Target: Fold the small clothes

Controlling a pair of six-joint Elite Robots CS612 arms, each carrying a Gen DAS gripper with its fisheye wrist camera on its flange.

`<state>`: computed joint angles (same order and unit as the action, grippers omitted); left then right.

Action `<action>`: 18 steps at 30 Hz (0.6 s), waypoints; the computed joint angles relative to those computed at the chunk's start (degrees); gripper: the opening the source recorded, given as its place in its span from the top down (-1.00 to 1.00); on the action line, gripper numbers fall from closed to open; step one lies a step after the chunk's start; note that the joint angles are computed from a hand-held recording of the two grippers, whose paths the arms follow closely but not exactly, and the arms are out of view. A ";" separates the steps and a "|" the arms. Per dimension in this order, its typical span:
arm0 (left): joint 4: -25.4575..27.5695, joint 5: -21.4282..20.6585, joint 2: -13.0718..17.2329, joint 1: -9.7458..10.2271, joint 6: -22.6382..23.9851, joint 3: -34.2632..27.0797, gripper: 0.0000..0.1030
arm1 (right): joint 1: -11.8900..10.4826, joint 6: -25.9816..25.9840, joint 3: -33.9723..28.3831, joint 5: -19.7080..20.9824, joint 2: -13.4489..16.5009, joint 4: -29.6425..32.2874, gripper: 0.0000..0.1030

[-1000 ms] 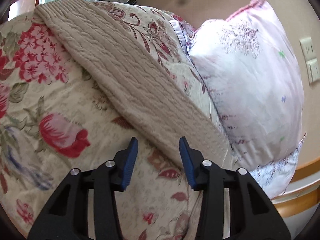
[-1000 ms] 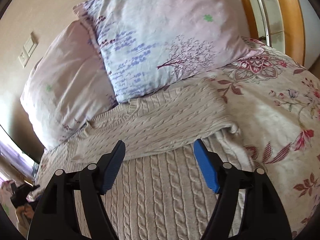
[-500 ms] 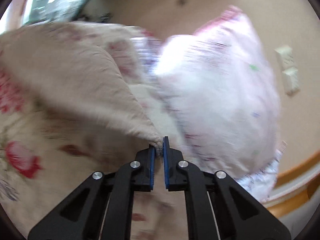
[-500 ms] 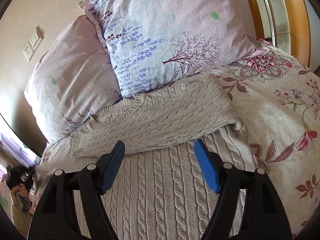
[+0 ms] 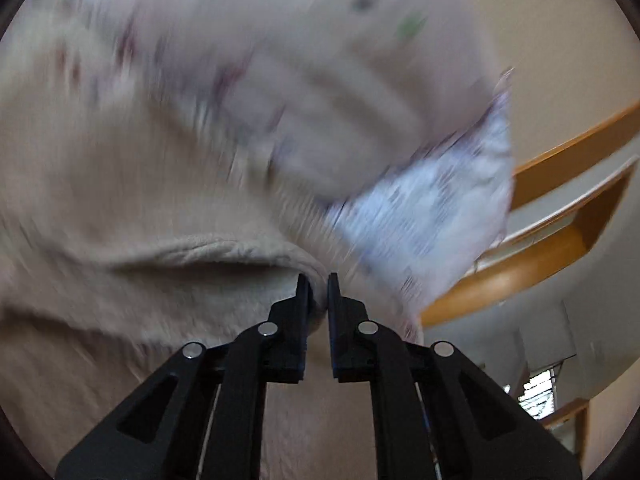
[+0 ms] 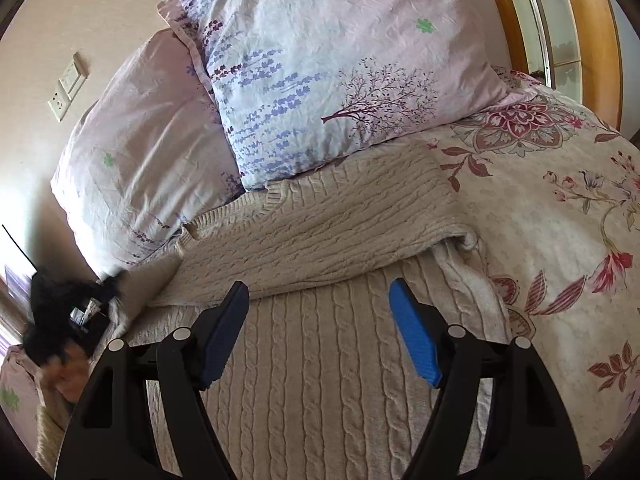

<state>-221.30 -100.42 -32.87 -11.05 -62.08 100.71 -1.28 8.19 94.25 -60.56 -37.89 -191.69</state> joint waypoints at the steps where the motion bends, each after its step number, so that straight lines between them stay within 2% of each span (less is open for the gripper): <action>1: 0.95 -1.03 0.35 0.06 -0.75 -0.37 0.82 | -0.06 -0.03 0.03 -0.01 -0.01 0.04 -0.44; 2: 1.73 -0.75 0.37 0.01 -1.50 -0.15 0.80 | -0.10 -0.10 0.05 -0.08 -0.01 0.07 -0.44; 4: 1.62 1.61 -0.32 -0.08 -2.29 1.14 0.52 | -0.14 -0.15 0.00 -0.13 0.04 0.08 -0.44; 5: 1.64 3.72 -0.96 -0.08 -3.36 2.17 0.23 | -0.16 -0.12 -0.05 -0.09 0.08 0.12 -0.44; 6: 1.75 5.19 -1.42 0.20 -4.56 2.73 0.12 | -0.17 -0.06 -0.12 0.06 0.15 0.17 -0.44; 9: 0.40 8.92 -2.16 1.23 -10.75 4.90 0.12 | -0.20 -0.22 -0.34 0.94 0.39 0.62 -0.44; 11: -0.15 11.03 -2.27 2.14 -15.25 5.79 0.18 | -0.19 -0.47 -0.39 1.42 0.46 0.88 -0.44; 14: 0.19 14.06 -2.67 3.00 -17.62 6.75 0.34 | -0.36 -0.56 -0.46 2.13 0.60 0.98 -0.44; 17: -0.15 15.37 -2.81 3.50 -18.34 6.45 0.82 | -0.68 -0.18 -0.43 2.65 0.69 0.83 -0.44; 18: -0.47 15.54 -2.97 3.40 -17.20 5.94 0.84 | -0.75 -0.16 -0.39 2.62 0.70 0.75 -0.44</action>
